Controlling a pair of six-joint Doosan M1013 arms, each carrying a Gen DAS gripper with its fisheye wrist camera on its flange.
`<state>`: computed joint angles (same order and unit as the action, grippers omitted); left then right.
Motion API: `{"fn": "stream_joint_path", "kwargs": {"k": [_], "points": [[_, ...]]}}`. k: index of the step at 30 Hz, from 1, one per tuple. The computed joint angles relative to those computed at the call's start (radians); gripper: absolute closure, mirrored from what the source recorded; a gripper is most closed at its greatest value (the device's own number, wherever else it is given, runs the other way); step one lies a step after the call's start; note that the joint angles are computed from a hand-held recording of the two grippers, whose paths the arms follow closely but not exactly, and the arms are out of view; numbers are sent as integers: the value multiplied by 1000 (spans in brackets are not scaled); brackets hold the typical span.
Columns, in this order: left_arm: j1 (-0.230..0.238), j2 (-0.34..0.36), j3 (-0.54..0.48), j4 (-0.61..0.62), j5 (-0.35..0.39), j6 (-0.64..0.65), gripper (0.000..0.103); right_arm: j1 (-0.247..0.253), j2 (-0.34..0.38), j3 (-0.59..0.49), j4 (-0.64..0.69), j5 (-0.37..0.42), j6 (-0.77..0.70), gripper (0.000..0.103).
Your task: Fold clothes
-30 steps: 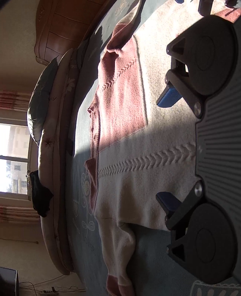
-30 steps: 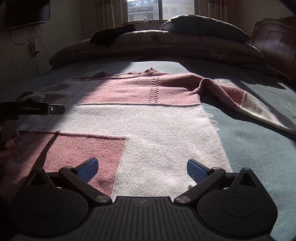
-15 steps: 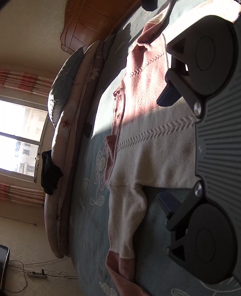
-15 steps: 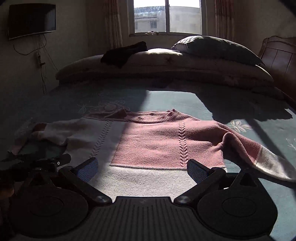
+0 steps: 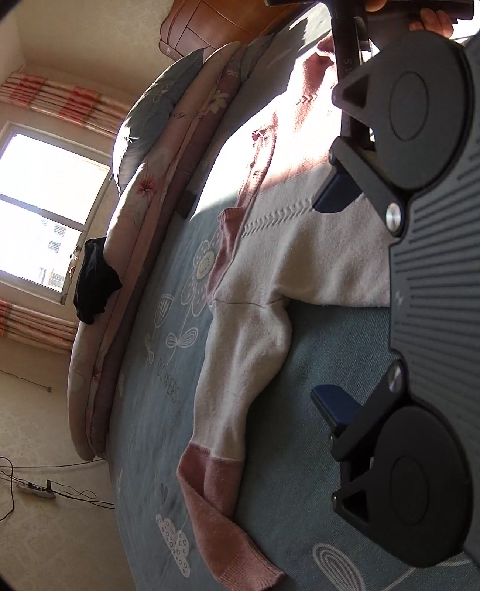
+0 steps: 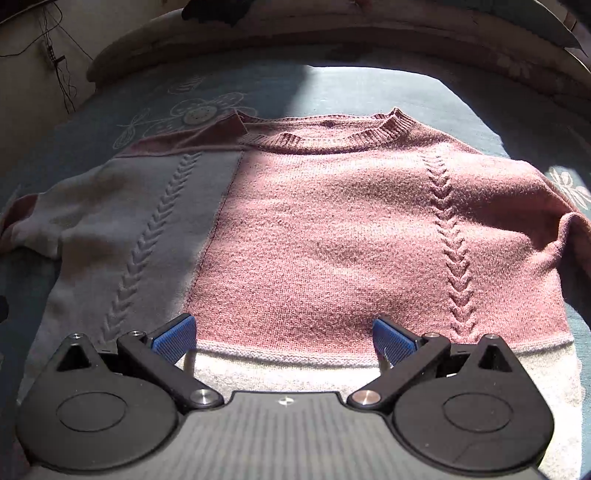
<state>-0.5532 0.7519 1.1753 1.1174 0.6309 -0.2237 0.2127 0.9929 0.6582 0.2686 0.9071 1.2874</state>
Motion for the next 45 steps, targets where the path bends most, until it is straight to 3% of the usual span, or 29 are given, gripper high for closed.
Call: {"fn": "stream_joint_path", "kwargs": {"k": [4, 10, 13, 20, 26, 33, 34, 41, 45], "points": [[2, 8, -12, -27, -4, 28, 4, 4, 32, -39, -11, -48, -18, 0], [-9, 24, -44, -30, 26, 99, 4, 5, 69, -148, -21, 39, -3, 0], [-18, 33, -58, 12, 40, 113, 4, -3, 21, -101, 36, -10, -67, 0], [-25, 47, -86, -36, -48, 242, 4, -29, -52, -66, 127, -28, -84, 0], [-20, 68, -120, -242, -108, 458, 4, -44, -87, -36, 205, -11, -114, 0], [-10, 77, -131, -445, -140, 631, 2, -56, -116, 50, 208, -3, -108, 0], [-11, 78, -128, -428, -143, 617, 2, -58, -113, 53, 198, 12, -95, 0], [-26, 96, -159, -420, -74, 713, 1, -88, -95, 107, 192, 81, -5, 0], [-37, 106, -178, -400, -30, 746, 1, -100, -97, 158, 222, 48, 13, 0]]}}
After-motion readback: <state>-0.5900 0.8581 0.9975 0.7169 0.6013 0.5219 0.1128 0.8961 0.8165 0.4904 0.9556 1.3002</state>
